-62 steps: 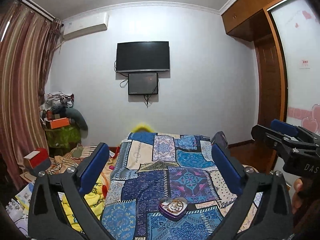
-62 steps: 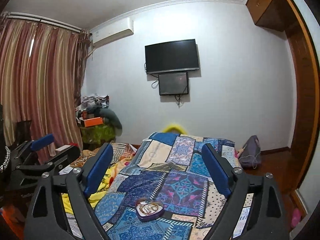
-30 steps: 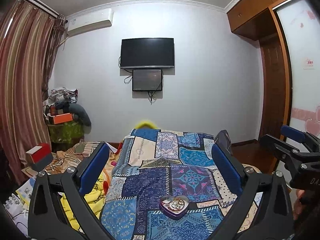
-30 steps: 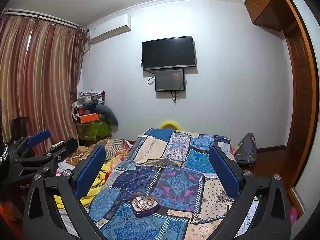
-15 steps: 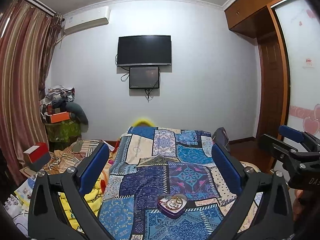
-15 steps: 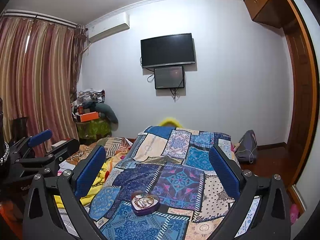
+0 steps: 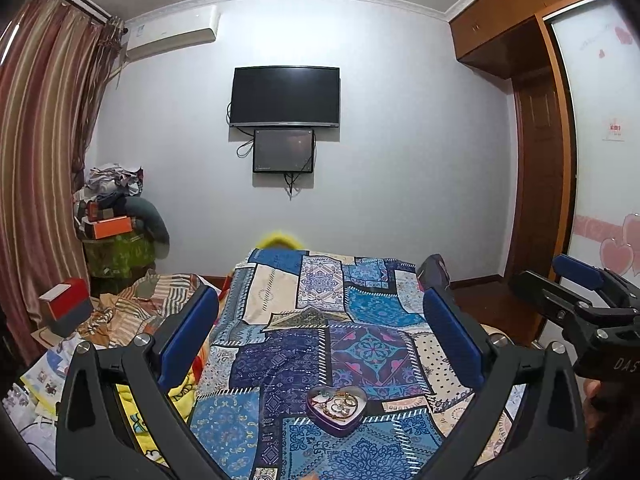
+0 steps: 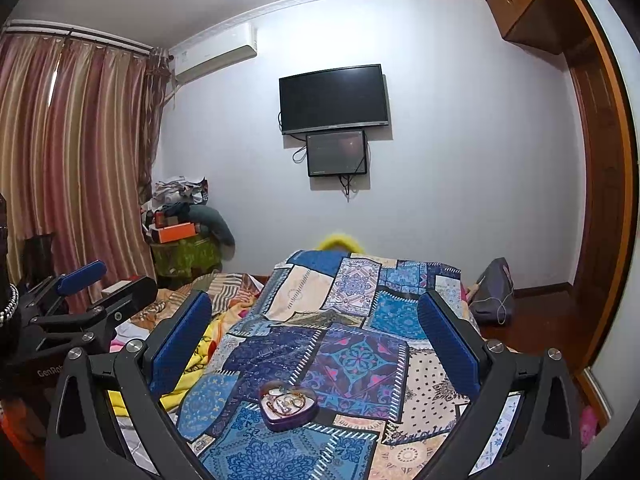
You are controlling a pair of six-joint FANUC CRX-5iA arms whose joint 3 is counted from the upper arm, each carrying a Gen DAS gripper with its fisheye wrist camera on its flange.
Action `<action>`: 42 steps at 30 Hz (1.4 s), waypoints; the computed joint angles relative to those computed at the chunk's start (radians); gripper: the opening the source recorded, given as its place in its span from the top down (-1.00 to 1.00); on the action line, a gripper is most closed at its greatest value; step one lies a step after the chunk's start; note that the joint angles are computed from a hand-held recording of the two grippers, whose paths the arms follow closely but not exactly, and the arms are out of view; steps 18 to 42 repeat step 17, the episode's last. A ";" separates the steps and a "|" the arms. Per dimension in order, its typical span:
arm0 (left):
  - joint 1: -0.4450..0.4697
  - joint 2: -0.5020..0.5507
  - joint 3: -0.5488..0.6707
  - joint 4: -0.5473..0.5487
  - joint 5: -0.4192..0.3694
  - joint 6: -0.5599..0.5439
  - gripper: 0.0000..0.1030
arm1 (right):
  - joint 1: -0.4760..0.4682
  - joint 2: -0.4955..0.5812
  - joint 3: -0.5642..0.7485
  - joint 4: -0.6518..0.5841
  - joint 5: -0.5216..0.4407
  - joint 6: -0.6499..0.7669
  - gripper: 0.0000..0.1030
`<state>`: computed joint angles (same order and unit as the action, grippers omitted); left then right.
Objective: Organize jewelry
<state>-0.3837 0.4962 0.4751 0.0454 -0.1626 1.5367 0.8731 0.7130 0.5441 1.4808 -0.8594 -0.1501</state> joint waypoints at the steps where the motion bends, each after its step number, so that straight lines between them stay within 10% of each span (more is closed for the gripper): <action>1: 0.000 0.002 0.005 -0.003 -0.005 0.004 -0.99 | 0.000 0.001 0.001 -0.001 0.000 0.002 -0.98; 42: -0.002 0.017 -0.011 0.102 0.005 -0.115 -0.99 | 0.000 0.006 0.007 -0.011 0.003 0.009 -0.98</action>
